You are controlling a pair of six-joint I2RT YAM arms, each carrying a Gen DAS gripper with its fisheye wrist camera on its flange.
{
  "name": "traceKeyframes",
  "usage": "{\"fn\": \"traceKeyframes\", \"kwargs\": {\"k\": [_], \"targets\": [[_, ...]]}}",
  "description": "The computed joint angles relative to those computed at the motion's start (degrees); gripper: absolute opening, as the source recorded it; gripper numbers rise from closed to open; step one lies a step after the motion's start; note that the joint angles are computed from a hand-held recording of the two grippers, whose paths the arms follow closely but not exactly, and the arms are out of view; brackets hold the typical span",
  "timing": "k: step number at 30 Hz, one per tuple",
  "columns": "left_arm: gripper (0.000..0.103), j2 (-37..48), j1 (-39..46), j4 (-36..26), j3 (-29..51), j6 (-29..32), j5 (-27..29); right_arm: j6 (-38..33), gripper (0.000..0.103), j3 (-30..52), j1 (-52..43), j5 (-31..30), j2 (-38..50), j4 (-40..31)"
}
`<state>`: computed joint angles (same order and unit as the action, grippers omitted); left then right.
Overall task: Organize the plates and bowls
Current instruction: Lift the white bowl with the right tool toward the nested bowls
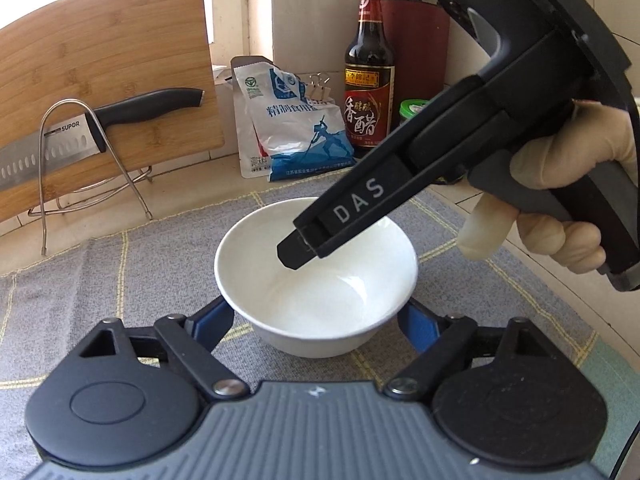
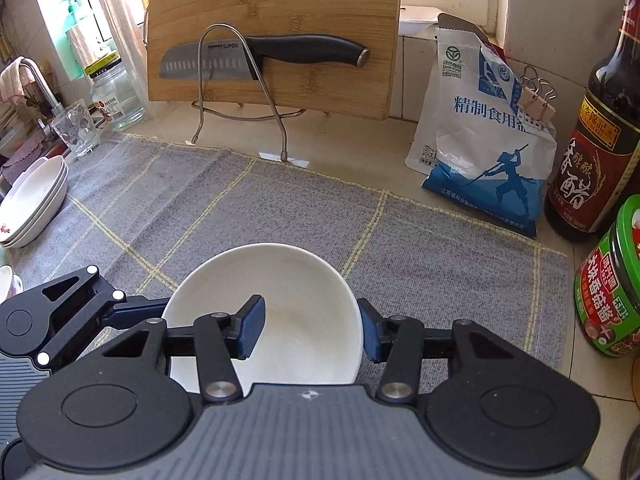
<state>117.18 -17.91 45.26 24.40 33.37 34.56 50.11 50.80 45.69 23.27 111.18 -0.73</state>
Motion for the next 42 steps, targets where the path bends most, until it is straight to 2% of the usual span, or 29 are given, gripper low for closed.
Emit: {"fn": "traceKeyframes", "kwargs": {"k": [11, 19, 26, 31, 42], "targets": [[0.088, -6.63, 2.54, -8.52, -1.28, 5.80, 2.65, 3.76, 0.055, 0.41, 2.84, 0.90, -2.16, -3.03], [0.088, -12.63, 7.61, -17.49, -2.19, 13.41, 6.40, 8.00, 0.055, 3.91, 6.84, 3.03, -2.80, -8.44], [0.088, -16.76, 15.37, -30.68, -0.38, 25.05, 11.56, 13.24, 0.055, 9.00, 10.84, 5.50, -1.33, -13.38], [0.088, -19.12, 22.02, -42.82, 2.30, 35.48, 15.23, 16.63, 0.055, 15.65, 13.72, 7.33, 1.17, -19.36], [0.088, -16.87, 38.19, -73.69, 14.17, 62.58, 20.10, 21.29, 0.055, 35.11, 18.46, 10.28, 9.91, -33.23]]}}
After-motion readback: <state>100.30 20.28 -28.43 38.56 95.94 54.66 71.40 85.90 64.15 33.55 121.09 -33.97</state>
